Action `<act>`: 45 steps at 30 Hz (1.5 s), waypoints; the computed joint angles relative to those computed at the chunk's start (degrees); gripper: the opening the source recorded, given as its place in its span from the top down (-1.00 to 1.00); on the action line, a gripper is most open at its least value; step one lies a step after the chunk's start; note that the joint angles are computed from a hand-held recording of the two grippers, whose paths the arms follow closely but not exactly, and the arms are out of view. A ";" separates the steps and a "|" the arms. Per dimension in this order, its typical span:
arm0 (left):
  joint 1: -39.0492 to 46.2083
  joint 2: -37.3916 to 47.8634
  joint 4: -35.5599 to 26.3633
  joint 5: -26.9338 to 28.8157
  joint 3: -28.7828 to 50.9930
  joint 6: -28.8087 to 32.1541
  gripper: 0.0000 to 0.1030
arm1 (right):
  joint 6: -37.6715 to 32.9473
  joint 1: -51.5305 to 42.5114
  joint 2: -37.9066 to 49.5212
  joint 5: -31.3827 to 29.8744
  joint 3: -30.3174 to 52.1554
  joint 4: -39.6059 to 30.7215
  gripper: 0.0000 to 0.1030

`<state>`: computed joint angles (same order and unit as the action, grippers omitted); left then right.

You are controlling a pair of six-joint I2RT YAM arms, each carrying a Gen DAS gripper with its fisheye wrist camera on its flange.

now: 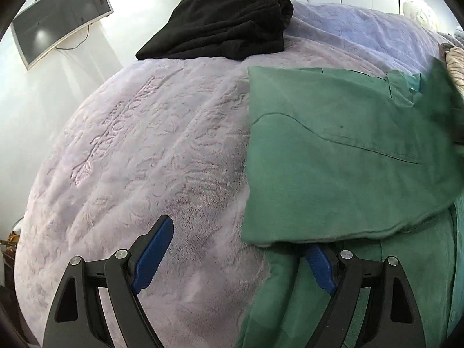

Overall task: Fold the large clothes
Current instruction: 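Fold the sleeve across the jacket front with the left gripper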

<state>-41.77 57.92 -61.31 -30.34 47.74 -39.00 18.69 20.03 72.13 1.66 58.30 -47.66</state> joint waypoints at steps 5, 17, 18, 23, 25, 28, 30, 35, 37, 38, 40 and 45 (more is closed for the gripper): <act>0.47 0.79 -0.32 -2.21 0.25 1.43 -0.69 | -7.27 -28.12 -3.64 -13.71 -6.69 -2.67 0.69; 12.55 -7.17 -9.20 11.82 4.11 16.73 -0.69 | -8.76 -47.77 -2.95 -37.43 -12.47 -2.05 -0.57; 16.00 -6.78 -8.72 14.76 5.17 18.95 -0.69 | -10.25 -48.84 -2.97 -37.55 -12.80 -2.72 -0.57; 29.45 8.26 2.44 30.84 12.12 26.79 -0.69 | -15.62 -54.06 -3.20 -38.76 -10.71 -8.76 -0.57; 29.99 17.11 7.49 33.97 15.71 26.95 -0.69 | -13.80 -52.64 -3.61 -37.86 -11.12 -7.33 -0.57; 29.05 27.89 11.09 35.41 21.41 26.95 -0.69 | -14.86 -52.37 -3.98 -36.73 -10.88 -8.17 -0.57; 28.49 33.17 11.71 35.84 25.31 26.63 -0.69 | -15.15 -52.03 -3.93 -36.29 -10.61 -8.41 -0.57; 28.98 37.84 12.10 42.72 30.34 25.54 0.92 | -12.74 -50.16 -2.56 -34.10 -9.83 -6.73 -0.38; 29.02 35.16 14.03 41.94 28.44 23.98 0.92 | -12.14 -47.12 -1.34 -30.58 -8.39 -6.94 0.83; 28.97 33.92 14.74 40.87 27.61 23.87 0.92 | -11.88 -44.68 -0.83 -27.30 -7.17 -7.27 0.85; 30.49 30.57 16.60 41.21 24.74 23.21 0.92 | -12.92 -43.07 -1.86 -28.72 -5.65 -6.80 0.85; 31.37 32.04 17.69 41.33 23.03 22.86 0.92 | -17.02 -42.89 -1.19 -30.51 -1.44 -4.82 0.85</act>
